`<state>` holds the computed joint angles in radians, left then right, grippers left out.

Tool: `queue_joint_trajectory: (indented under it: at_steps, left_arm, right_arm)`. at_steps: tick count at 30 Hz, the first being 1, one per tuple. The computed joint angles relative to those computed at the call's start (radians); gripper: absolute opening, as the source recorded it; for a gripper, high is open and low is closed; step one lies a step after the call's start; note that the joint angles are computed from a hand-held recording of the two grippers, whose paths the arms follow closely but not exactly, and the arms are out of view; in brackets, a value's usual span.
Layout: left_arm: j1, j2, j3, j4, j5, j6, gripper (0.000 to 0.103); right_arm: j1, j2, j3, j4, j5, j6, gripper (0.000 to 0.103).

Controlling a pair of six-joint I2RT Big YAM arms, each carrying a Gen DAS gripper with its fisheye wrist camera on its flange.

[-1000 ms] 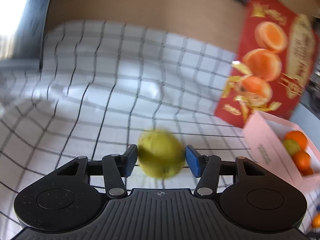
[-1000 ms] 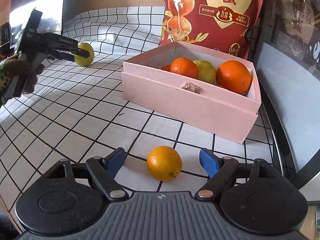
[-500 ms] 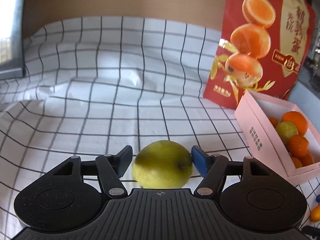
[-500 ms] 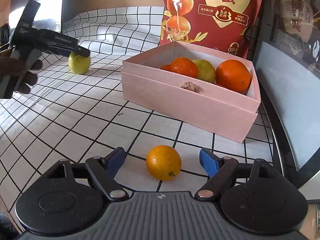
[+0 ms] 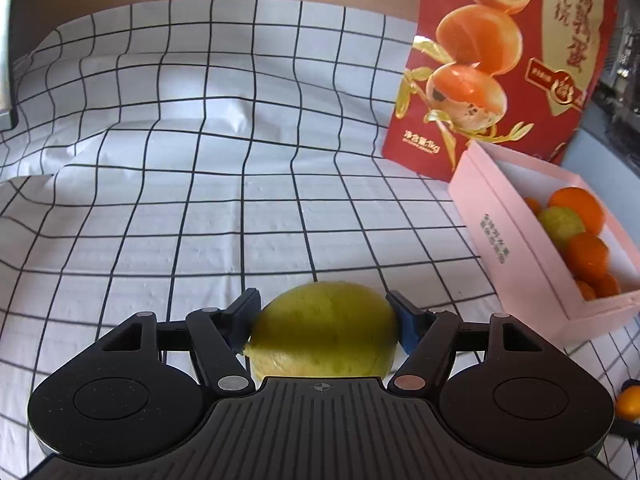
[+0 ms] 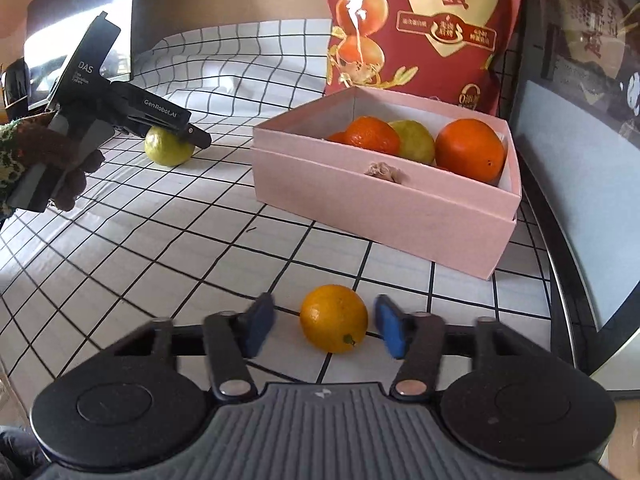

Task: Organize fruits
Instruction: 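Grasp the yellow tangerine with the right gripper while the left gripper lifts the pear, then carry the pear and yellow tangerine over the pink box and open both grippers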

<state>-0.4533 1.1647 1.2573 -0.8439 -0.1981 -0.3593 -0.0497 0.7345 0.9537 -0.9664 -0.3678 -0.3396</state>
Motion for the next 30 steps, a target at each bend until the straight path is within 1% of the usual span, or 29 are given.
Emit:
queue_joint_trajectory:
  at_steps: [2,3,6,10,13,15,17,19,21,22,23,25,27,28,30]
  left_arm:
    - [-0.009,-0.028,-0.026,0.02,0.016,0.009,0.074]
    - [-0.012,-0.047,-0.045,0.031,0.033,0.011,0.074]
    - [-0.029,-0.082,-0.076,0.045,0.073,-0.003,0.074]
    - [-0.091,-0.118,-0.095,0.069,0.081,-0.005,0.074]
    - [-0.15,-0.129,-0.082,0.09,0.093,0.0,0.074]
    - [-0.19,-0.117,-0.052,0.118,0.103,0.006,0.074]
    - [-0.216,-0.083,0.002,0.153,0.123,0.012,0.074]
    - [-0.233,-0.03,0.071,0.206,0.138,0.001,0.074]
    - [-0.231,0.036,0.148,0.262,0.155,-0.005,0.074]
    - [-0.226,0.078,0.194,0.282,0.156,-0.011,0.074]
    - [-0.218,0.12,0.241,0.286,0.16,-0.015,0.074]
    - [-0.198,0.215,0.34,0.257,0.158,-0.039,0.074]
    - [-0.181,0.295,0.417,0.197,0.148,-0.07,0.074]
    - [-0.178,0.337,0.455,0.163,0.125,-0.065,0.074]
    - [-0.175,0.395,0.499,0.111,0.075,-0.02,0.074]
  right_arm:
    - [0.015,-0.019,-0.01,0.014,0.032,-0.01,0.033]
    - [0.018,-0.025,-0.012,0.016,0.042,-0.015,0.033]
    - [-0.005,-0.019,0.002,-0.011,0.019,-0.029,0.032]
    - [-0.013,-0.022,0.007,-0.006,0.032,-0.028,0.032]
    - [-0.024,-0.023,0.017,-0.008,0.016,-0.022,0.032]
    - [-0.028,-0.032,0.022,-0.002,0.009,-0.019,0.032]
    - [-0.027,-0.042,0.033,0.024,0.012,-0.008,0.032]
    - [-0.019,-0.041,0.056,0.069,0.028,0.012,0.032]
    - [0.0,-0.03,0.086,0.131,0.069,0.045,0.032]
    - [0.01,-0.017,0.105,0.16,0.088,0.058,0.032]
    - [0.019,0.0,0.125,0.189,0.109,0.071,0.032]
    - [0.039,0.041,0.163,0.227,0.16,0.091,0.032]
    - [0.059,0.091,0.195,0.245,0.206,0.101,0.032]
    - [0.066,0.11,0.205,0.246,0.221,0.106,0.032]
    - [0.08,0.162,0.228,0.237,0.246,0.125,0.032]
